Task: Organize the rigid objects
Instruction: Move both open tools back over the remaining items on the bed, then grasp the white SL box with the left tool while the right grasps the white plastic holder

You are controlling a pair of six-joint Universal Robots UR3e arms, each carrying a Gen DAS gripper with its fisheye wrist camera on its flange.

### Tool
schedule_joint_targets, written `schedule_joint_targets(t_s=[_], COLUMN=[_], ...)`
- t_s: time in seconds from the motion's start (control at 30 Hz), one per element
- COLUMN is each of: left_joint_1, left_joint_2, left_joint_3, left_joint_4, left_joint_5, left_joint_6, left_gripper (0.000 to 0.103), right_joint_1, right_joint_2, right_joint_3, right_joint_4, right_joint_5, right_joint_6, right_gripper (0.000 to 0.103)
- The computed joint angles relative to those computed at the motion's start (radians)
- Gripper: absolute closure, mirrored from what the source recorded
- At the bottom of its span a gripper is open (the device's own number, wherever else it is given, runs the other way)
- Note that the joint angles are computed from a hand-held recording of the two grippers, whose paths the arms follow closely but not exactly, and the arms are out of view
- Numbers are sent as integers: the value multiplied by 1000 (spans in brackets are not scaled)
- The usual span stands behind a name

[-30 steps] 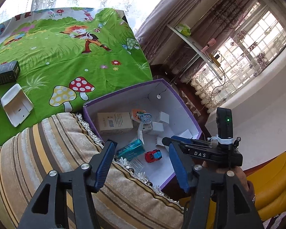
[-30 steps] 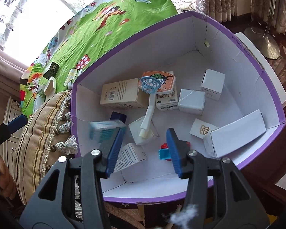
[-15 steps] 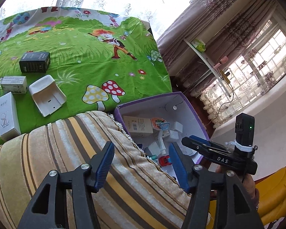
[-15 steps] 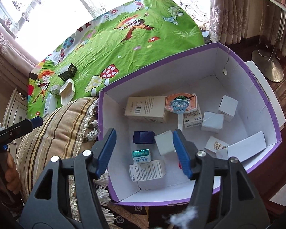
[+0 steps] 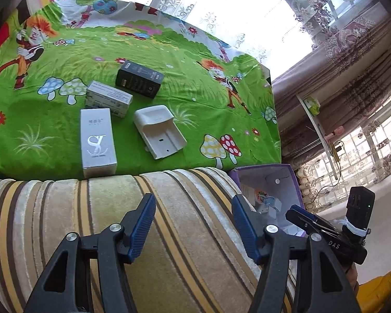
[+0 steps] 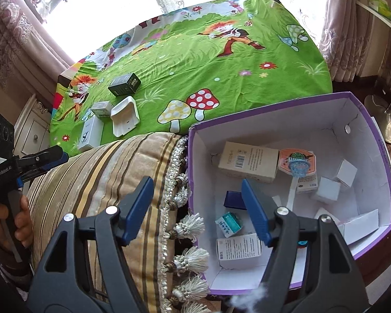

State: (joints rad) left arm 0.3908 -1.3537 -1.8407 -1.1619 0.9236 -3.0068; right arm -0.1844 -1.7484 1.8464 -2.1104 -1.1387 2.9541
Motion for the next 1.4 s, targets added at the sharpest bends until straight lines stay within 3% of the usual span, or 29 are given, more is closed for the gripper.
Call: schedule_joint_targets(t_s=[0.3, 0.4, 0.73, 1.0, 1.07, 1.1, 1.17, 1.4], left_joint_1=[65, 43, -56, -102, -111, -110, -104, -40], left_joint_2=[-56, -113, -355, -479, -505, -512, -517, -441], left_joint_3=[45, 89, 285, 386, 402, 402, 398, 278], left_joint_4=[-2, 15, 33, 22, 23, 22, 17, 100], left_joint_5=[102, 149, 312, 377, 391, 389, 380, 295], left_joint_6=[-13, -28, -93, -64, -57, -54, -51, -63], left_gripper=[34, 30, 29, 29, 32, 42, 52, 54], right_joint_1=[174, 224, 389, 481, 499, 507, 520, 559], right_joint_2=[150, 213, 471, 706, 768, 800, 860, 1122], right_joint_3=[-181, -254, -556, -852, -931, -976, -1063, -1500], right_joint_4=[-7, -4, 49, 135, 165, 185, 224, 416], right_joint_5=[-102, -127, -219, -278, -301, -310, -327, -365], right_joint_6=[37, 49, 66, 64, 66, 62, 54, 33], right_gripper=[26, 25, 23, 21, 21, 21, 21, 21])
